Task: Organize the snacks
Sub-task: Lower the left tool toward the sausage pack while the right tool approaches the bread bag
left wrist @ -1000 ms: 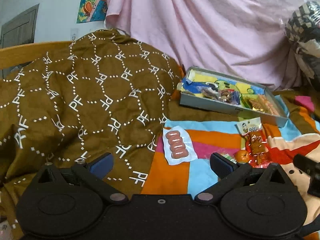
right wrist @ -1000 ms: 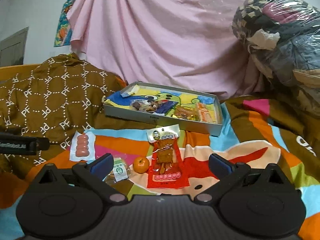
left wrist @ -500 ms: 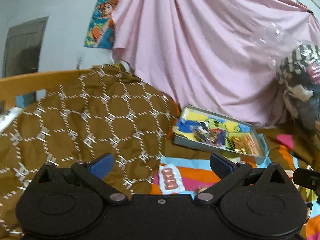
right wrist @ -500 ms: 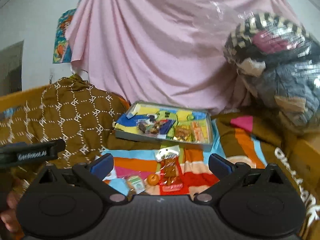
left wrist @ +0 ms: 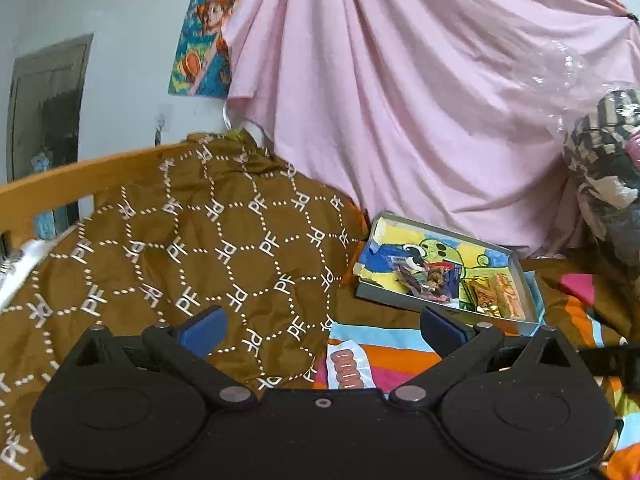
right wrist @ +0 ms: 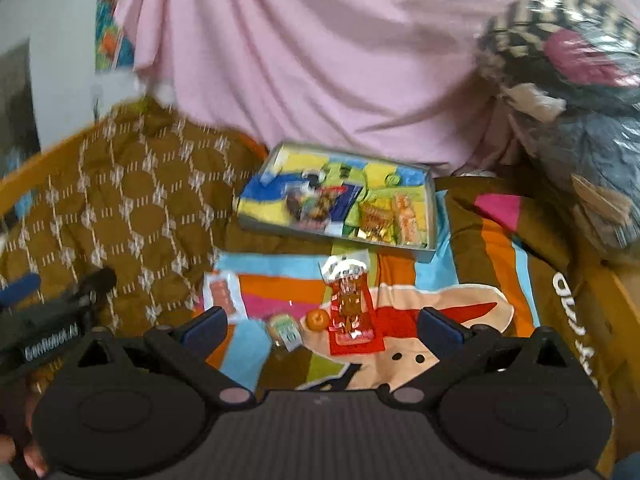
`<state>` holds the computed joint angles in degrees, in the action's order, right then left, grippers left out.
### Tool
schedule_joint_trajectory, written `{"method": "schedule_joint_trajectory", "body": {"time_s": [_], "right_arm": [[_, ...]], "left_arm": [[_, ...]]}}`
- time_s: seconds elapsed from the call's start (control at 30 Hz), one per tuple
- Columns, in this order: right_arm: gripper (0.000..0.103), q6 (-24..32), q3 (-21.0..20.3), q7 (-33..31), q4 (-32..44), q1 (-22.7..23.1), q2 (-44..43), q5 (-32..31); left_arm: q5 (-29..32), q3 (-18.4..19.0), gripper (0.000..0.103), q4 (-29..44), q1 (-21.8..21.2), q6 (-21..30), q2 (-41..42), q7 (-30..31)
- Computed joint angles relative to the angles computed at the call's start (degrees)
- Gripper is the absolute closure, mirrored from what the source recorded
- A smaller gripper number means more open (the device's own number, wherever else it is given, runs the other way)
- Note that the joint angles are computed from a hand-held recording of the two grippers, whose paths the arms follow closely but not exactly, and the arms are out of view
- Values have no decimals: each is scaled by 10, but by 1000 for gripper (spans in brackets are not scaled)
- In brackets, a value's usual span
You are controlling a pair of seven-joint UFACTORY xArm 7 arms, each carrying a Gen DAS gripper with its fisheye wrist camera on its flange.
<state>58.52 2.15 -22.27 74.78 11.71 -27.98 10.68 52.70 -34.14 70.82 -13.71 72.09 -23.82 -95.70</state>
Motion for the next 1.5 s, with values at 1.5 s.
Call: {"method": "schedule_joint_trajectory", "body": {"time_s": [1.5], "right_arm": [[3, -122, -1, -442, -97, -19, 258, 399]], "left_arm": [[-174, 253, 1, -30, -31, -416, 246, 345]]}}
